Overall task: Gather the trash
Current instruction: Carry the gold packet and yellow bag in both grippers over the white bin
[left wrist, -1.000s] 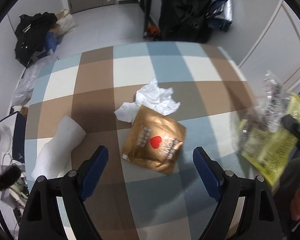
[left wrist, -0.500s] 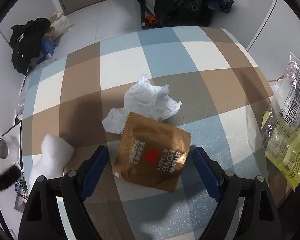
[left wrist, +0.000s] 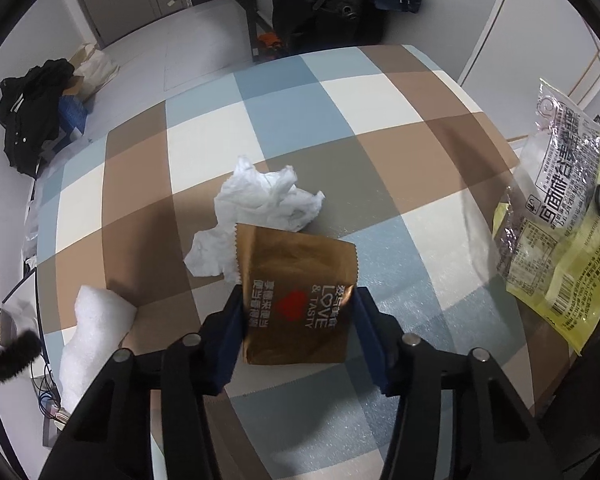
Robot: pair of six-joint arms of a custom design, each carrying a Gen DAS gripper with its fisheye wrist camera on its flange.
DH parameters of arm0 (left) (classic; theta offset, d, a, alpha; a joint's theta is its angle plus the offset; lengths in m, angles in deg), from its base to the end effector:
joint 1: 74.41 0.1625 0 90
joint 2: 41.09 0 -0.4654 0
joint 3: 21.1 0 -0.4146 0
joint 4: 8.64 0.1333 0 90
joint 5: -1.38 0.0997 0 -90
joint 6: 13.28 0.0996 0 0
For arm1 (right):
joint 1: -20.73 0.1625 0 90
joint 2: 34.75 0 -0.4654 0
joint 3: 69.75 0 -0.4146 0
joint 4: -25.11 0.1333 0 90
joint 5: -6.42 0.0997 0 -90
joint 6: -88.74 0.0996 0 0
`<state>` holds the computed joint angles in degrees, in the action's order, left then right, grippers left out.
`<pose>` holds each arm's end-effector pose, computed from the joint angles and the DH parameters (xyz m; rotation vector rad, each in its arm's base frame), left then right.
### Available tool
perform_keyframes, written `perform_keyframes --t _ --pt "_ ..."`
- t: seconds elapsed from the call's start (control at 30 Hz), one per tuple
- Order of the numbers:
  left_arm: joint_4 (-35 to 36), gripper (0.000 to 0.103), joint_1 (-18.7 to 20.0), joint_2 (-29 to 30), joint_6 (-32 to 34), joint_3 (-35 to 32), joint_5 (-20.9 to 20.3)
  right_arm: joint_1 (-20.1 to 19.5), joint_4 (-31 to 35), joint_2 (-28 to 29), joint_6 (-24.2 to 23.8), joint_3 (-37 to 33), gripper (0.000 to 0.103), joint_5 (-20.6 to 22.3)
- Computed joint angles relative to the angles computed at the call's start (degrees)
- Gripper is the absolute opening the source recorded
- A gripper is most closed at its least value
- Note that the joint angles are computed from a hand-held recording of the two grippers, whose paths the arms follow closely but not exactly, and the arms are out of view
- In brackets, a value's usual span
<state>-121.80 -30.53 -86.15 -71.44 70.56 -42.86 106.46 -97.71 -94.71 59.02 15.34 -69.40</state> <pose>-0.3464 -0.6171 0.0873 -0.0410 2.3105 -0.4739 0.1036 -0.7298 0.3070 -0.6692 2.8524 -0.2948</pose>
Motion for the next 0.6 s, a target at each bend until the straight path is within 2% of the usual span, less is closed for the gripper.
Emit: perform_keyframes --t 0.13,0.43,0.6 --pt "-0.1 0.041 -0.2 -0.3 0.0 0.5 -0.2 0.0 -0.6 -0.2 0.1 0.3 0.007 -0.3" --pt "-0.9 0.040 -0.5 -1.1 -1.6 2.0 0.4 -0.1 -0.8 -0.3 0.5 0.5 0.007 -0.7" --pt "-3.9 0.040 -0.4 -2.3 -2.3 4.0 0.5 0.1 -1.2 -0.7 -0.3 1.2 0.007 -1.0"
